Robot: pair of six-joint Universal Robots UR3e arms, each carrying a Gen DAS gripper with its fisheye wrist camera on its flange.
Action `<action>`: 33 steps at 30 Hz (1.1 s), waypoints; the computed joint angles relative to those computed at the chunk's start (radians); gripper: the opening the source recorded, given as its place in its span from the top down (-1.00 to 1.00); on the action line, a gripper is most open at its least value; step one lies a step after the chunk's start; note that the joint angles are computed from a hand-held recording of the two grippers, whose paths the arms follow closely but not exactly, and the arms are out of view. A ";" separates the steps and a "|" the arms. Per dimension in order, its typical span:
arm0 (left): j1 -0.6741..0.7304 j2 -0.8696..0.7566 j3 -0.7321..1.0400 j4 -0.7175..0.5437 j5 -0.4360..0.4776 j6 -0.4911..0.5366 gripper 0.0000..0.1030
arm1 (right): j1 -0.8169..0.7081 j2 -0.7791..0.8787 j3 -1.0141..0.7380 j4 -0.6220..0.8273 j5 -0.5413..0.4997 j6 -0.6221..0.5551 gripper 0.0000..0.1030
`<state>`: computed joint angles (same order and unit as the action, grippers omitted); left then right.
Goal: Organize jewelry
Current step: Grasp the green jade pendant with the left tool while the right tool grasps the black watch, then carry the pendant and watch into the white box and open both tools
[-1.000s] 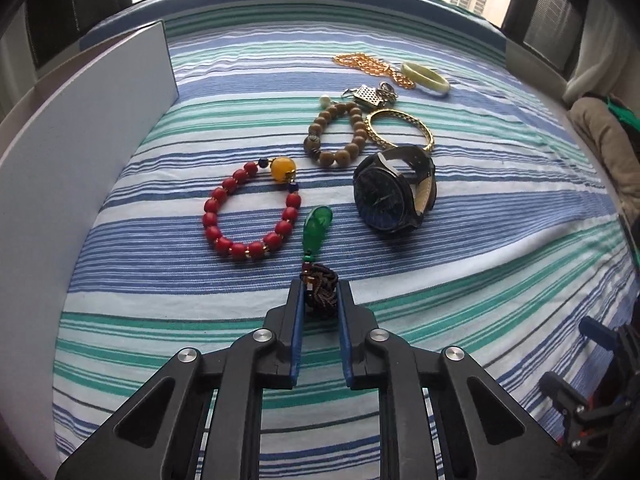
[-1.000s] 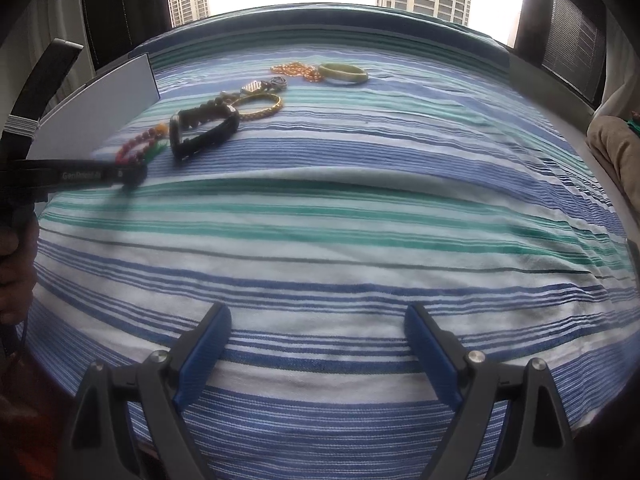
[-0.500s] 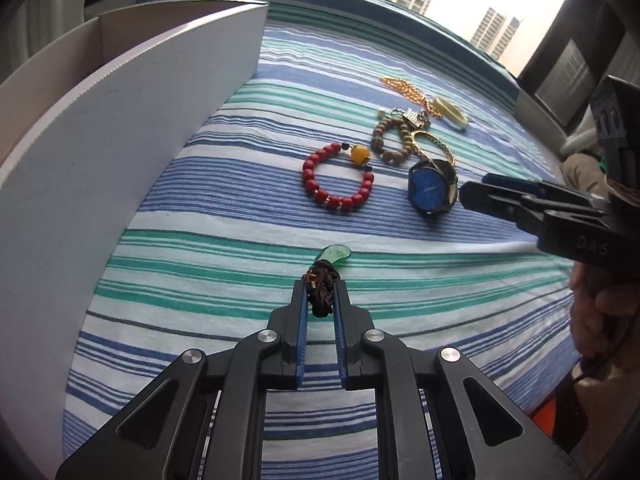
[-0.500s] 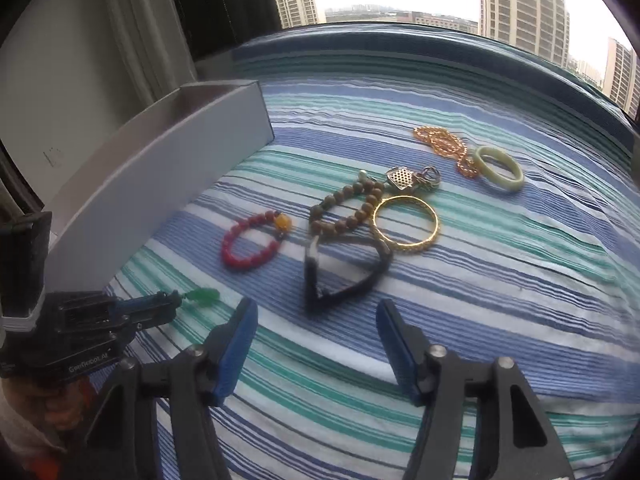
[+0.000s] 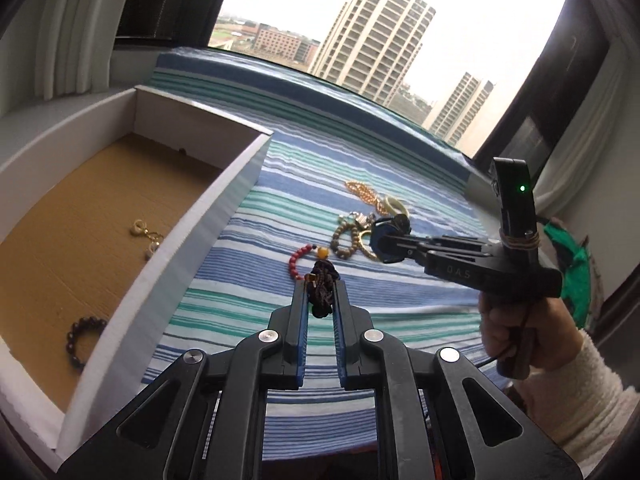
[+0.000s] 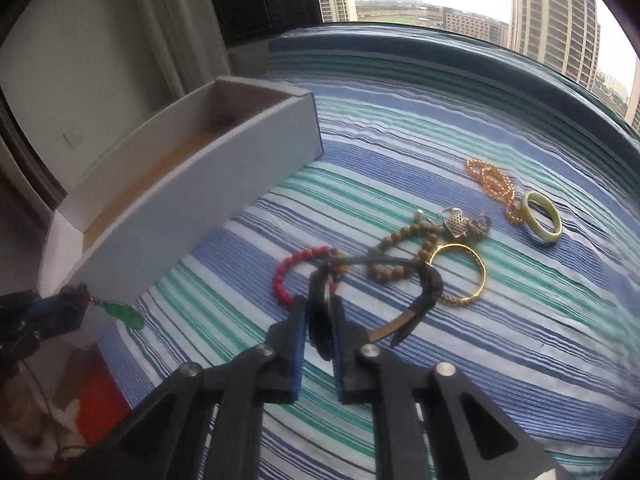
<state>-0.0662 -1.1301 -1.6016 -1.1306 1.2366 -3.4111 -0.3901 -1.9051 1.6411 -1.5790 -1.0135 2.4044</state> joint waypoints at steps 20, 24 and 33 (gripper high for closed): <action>0.787 0.117 -0.145 -0.293 0.047 0.391 0.80 | 0.872 0.966 -1.172 0.113 -0.112 0.421 0.77; 0.810 0.138 -0.163 -0.334 0.062 0.376 0.48 | 0.920 1.045 -1.227 0.099 -0.146 0.501 0.54; 0.759 0.297 -0.173 -0.347 0.022 0.335 -0.51 | 0.855 0.656 -0.638 -0.251 -0.153 0.514 0.19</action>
<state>0.6929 -0.8329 -1.7744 -1.4778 1.2582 -3.0765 0.4653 -1.2494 1.0035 -1.8295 -1.1665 2.9188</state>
